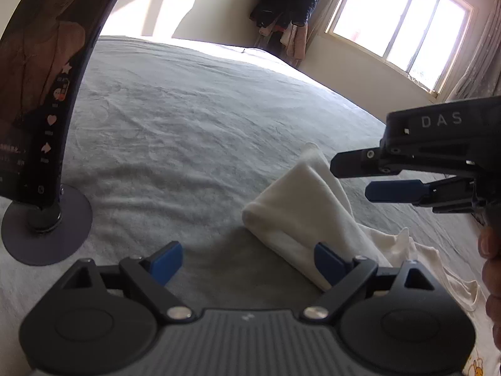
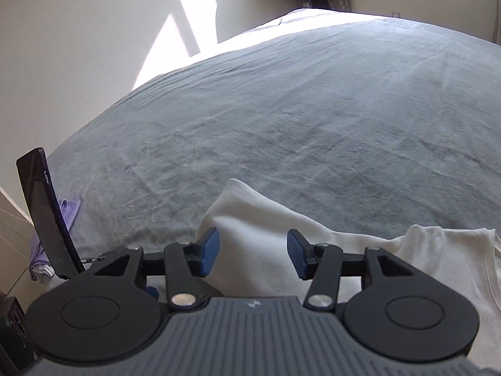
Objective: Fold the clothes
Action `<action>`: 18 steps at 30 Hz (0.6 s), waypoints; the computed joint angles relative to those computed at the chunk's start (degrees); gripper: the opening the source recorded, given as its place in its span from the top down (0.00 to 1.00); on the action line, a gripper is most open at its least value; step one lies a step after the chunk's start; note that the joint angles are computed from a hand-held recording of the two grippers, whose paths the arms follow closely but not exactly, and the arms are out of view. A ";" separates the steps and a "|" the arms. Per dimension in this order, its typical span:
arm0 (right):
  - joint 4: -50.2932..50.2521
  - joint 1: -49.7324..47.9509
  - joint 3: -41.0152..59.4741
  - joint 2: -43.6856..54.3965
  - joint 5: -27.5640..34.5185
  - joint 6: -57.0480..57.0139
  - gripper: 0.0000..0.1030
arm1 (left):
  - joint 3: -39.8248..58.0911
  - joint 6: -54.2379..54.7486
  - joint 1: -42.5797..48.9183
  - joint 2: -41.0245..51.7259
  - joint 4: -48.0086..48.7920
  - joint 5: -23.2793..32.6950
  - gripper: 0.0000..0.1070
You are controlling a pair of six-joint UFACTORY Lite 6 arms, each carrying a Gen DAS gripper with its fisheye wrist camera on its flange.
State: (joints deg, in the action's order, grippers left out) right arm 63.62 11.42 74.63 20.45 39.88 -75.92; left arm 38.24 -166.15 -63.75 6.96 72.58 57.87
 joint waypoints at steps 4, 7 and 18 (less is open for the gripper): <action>-10.07 8.02 6.33 3.26 -6.01 12.49 0.46 | -0.31 1.06 -0.11 -0.84 -0.41 -0.19 0.14; -21.51 13.00 11.07 6.25 -9.75 25.38 0.43 | -0.78 0.69 -0.05 -1.34 -0.33 -0.55 0.14; -38.68 15.39 9.55 6.11 -13.60 39.12 0.89 | -2.80 -0.52 0.06 -3.96 0.52 -1.53 0.14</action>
